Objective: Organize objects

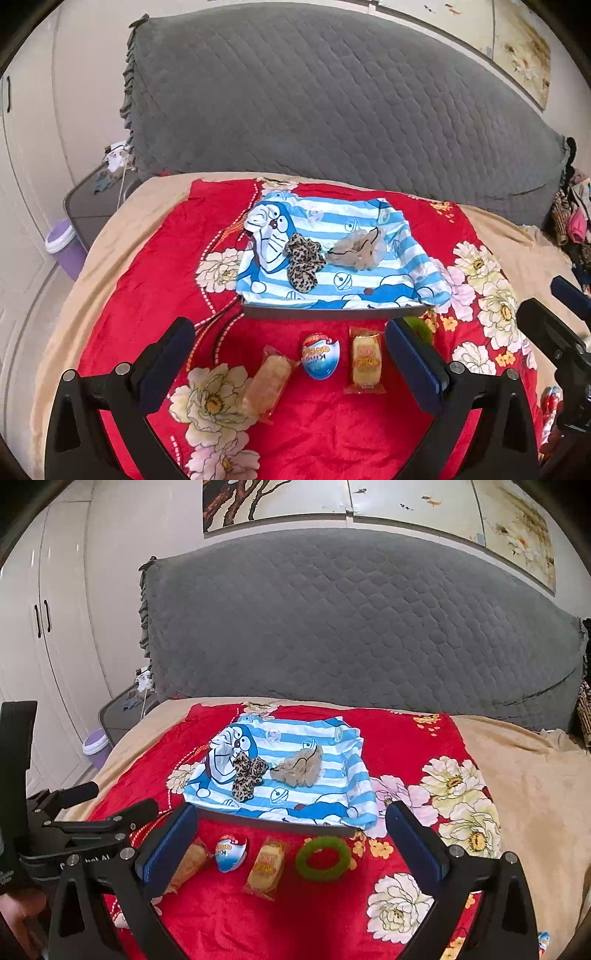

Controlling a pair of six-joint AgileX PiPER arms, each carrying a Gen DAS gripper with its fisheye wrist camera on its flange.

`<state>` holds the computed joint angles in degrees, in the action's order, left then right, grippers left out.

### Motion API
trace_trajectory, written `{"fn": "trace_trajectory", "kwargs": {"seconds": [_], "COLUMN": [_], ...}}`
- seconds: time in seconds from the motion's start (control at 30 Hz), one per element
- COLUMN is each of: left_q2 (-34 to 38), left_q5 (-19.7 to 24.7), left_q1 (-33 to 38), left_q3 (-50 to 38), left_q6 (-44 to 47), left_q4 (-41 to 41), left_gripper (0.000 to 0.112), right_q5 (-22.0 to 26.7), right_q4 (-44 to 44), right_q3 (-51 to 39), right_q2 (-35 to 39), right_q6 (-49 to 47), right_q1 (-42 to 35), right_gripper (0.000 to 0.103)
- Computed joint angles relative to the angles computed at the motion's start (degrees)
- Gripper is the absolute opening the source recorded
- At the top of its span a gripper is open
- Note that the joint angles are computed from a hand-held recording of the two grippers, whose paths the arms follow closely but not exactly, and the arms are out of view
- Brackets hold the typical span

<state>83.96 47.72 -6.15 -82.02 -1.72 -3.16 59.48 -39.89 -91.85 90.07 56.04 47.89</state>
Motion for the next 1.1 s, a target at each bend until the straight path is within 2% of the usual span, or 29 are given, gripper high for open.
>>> {"fn": "trace_trajectory", "kwargs": {"seconds": [0.47, 1.1], "left_q2": [-7.68, -13.60], "left_q5": [0.93, -2.11], "left_q1": [1.05, 1.75], "left_q3": [7.22, 19.60], "left_q6": [0.10, 0.02], "left_q4": [1.58, 5.18], "left_gripper": [0.103, 0.103], "right_q5": [6.05, 8.63], "right_q4": [-5.26, -7.36], "right_q3": [2.93, 5.45], "right_q2": [-4.89, -1.24], "right_q6": [3.94, 9.18], "right_q1": [7.45, 15.31], "right_gripper": [0.102, 0.102]}}
